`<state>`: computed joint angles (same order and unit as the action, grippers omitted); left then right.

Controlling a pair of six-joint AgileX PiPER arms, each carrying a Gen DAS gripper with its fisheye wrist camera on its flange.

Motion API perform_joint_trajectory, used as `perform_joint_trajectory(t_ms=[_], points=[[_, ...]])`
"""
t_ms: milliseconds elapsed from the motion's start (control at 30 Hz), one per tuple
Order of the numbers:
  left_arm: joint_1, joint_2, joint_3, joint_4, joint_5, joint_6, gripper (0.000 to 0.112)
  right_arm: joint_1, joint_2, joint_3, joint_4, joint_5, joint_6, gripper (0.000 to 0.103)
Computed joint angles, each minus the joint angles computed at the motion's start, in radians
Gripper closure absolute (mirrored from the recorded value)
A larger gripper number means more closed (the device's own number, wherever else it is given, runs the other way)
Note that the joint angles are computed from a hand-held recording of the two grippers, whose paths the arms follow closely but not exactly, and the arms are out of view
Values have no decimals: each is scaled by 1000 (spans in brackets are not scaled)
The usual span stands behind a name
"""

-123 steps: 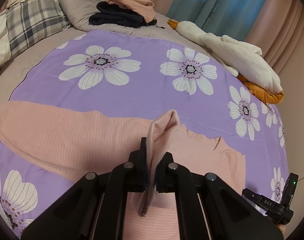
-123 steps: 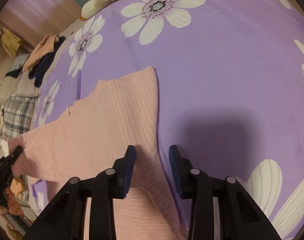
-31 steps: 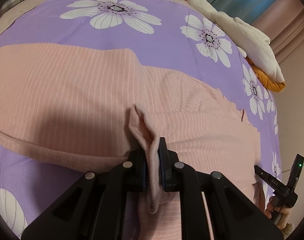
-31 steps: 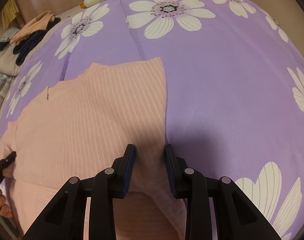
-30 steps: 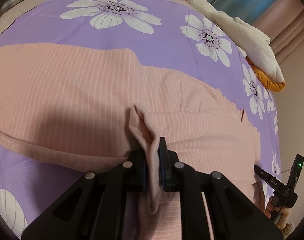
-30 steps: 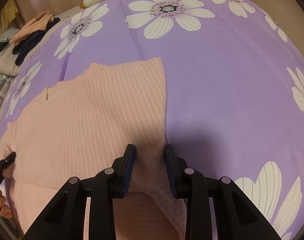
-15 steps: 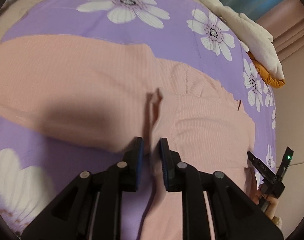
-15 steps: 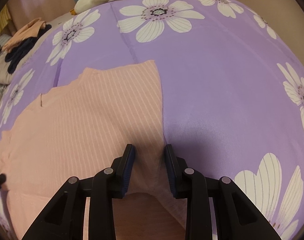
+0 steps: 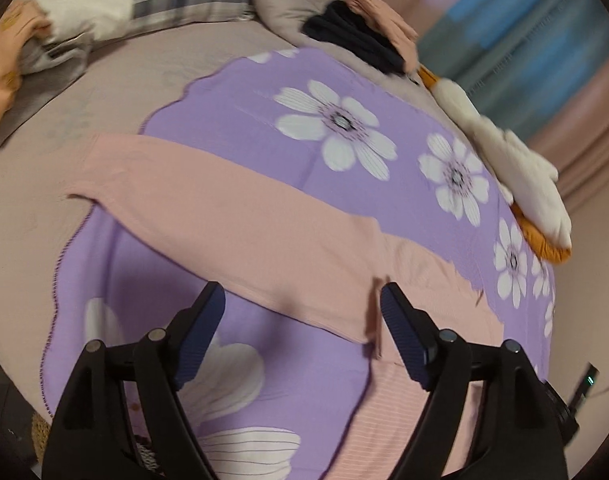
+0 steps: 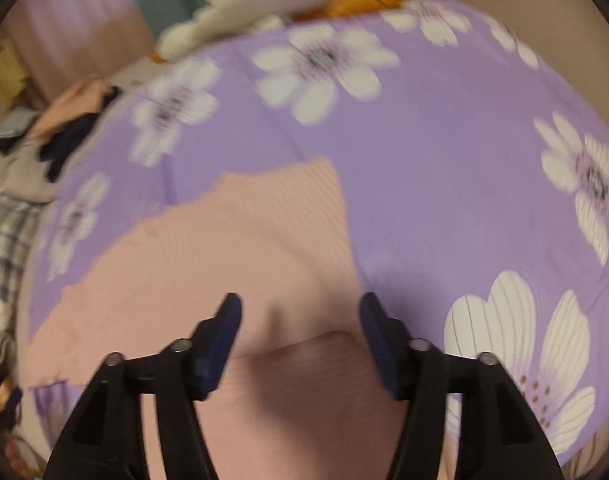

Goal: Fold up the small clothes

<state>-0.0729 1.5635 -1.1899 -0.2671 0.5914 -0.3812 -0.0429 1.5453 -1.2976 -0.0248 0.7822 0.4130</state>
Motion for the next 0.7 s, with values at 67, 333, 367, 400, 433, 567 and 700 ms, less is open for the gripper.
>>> perform_joint_trajectory(t_ms=[67,333,367,400,433,567,700], points=[[38,-1,17,-50,-4,38,32,37,-45,-6,-24,10,8,33],[159,27,54,-140,-19,87,32,158,-143,-5,-92,-12,44,26],[169,31,57,-150,-21,93,32,165,-133,-10,-101,-11,49,26],[181,34,59,-165,-21,107,32,175,-130,-14,-112,-2,57,26],[197,40,63,-189,-22,128,32,184,-124,-17,-123,5,65,26],[227,62,59,-178,-23,114,32,218,-126,-1,-150,17,110,26],[250,92,54,-169,-22,116,32,222,-98,9,-74,8,93,26]])
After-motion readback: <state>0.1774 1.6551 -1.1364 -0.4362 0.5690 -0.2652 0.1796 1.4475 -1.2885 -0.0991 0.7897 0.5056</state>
